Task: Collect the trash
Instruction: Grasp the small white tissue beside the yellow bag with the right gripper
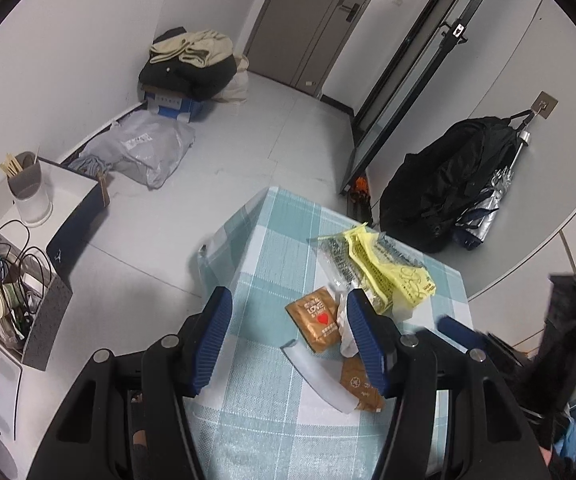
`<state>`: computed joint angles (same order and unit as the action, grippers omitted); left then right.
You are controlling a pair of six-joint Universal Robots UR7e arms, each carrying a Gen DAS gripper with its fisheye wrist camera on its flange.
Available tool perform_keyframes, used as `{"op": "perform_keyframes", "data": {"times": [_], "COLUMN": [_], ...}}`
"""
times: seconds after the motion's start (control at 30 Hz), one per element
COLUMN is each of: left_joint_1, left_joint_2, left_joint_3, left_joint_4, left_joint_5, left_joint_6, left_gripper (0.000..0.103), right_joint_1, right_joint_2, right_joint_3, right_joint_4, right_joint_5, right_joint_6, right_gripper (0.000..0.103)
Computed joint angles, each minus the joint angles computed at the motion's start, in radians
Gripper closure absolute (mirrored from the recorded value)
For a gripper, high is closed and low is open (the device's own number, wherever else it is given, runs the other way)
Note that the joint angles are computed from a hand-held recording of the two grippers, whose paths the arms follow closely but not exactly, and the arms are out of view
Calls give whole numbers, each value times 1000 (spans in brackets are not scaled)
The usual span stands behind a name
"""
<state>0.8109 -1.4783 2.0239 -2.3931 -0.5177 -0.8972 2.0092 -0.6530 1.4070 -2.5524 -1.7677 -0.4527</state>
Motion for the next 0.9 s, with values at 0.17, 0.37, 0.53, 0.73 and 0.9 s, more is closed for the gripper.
{"op": "perform_keyframes", "data": {"times": [0.17, 0.37, 0.53, 0.73, 0.9], "left_joint_1": [13, 17, 23, 37, 55], "left_joint_2": [-10, -8, -12, -9, -7], "left_joint_3": [-2, -10, -9, -18, -20], "left_joint_4": [16, 49, 53, 77, 76], "left_joint_5": [-22, -30, -33, -54, -100], "left_joint_6": [-28, -46, -59, -82, -101], "left_gripper": [48, 48, 48, 48, 48], "right_joint_1": [5, 8, 12, 6, 6], "right_joint_2": [78, 169, 202, 178, 114], "right_joint_3": [-89, -201, -256, -232, -173], "right_joint_4": [51, 122, 204, 208, 167], "right_joint_5": [-28, -76, -109, -110, -67], "right_joint_6": [-8, -25, 5, 8, -4], "right_gripper": [32, 42, 75, 98, 98]}}
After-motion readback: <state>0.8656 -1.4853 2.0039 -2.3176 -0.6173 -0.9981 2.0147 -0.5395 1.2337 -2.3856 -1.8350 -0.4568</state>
